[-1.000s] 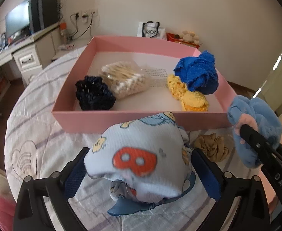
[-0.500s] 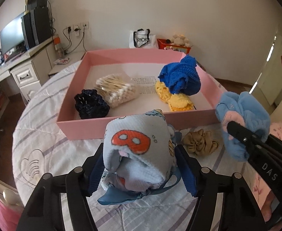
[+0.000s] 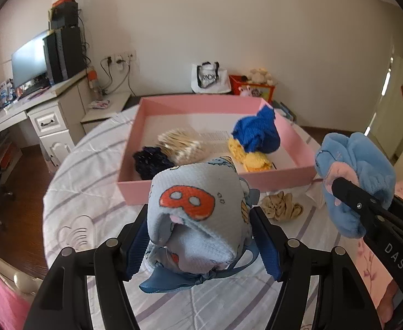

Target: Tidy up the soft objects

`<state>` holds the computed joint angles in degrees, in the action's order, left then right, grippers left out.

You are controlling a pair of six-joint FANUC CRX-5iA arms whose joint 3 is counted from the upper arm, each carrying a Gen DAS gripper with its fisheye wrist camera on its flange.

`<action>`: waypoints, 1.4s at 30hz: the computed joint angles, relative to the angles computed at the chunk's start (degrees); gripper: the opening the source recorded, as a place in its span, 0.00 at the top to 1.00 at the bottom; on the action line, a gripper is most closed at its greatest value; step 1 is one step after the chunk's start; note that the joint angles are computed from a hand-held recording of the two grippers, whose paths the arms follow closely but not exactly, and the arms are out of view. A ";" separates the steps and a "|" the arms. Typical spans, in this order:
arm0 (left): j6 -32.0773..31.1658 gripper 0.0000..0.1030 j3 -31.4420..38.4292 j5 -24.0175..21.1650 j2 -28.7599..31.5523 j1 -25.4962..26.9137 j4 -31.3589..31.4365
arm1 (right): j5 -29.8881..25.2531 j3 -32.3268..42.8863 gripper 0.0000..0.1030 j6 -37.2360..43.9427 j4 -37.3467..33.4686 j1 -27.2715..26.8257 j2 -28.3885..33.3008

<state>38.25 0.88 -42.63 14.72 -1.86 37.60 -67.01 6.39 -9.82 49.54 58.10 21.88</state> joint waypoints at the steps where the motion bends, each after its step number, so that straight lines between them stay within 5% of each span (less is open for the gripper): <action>1: -0.50 0.36 -0.70 0.39 -0.63 0.22 0.64 | -0.16 0.24 0.81 0.05 0.46 0.19 0.07; 22: -18.36 0.36 -18.41 8.43 -16.14 4.19 21.53 | -4.78 5.99 0.78 1.92 13.61 5.25 2.69; 42: -49.89 0.36 -37.70 16.73 -32.64 0.08 56.11 | -10.01 8.42 0.78 2.36 26.81 9.48 4.41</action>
<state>-11.64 -36.81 -25.90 -17.92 -1.78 93.71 -77.01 14.81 -7.45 76.36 67.58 26.29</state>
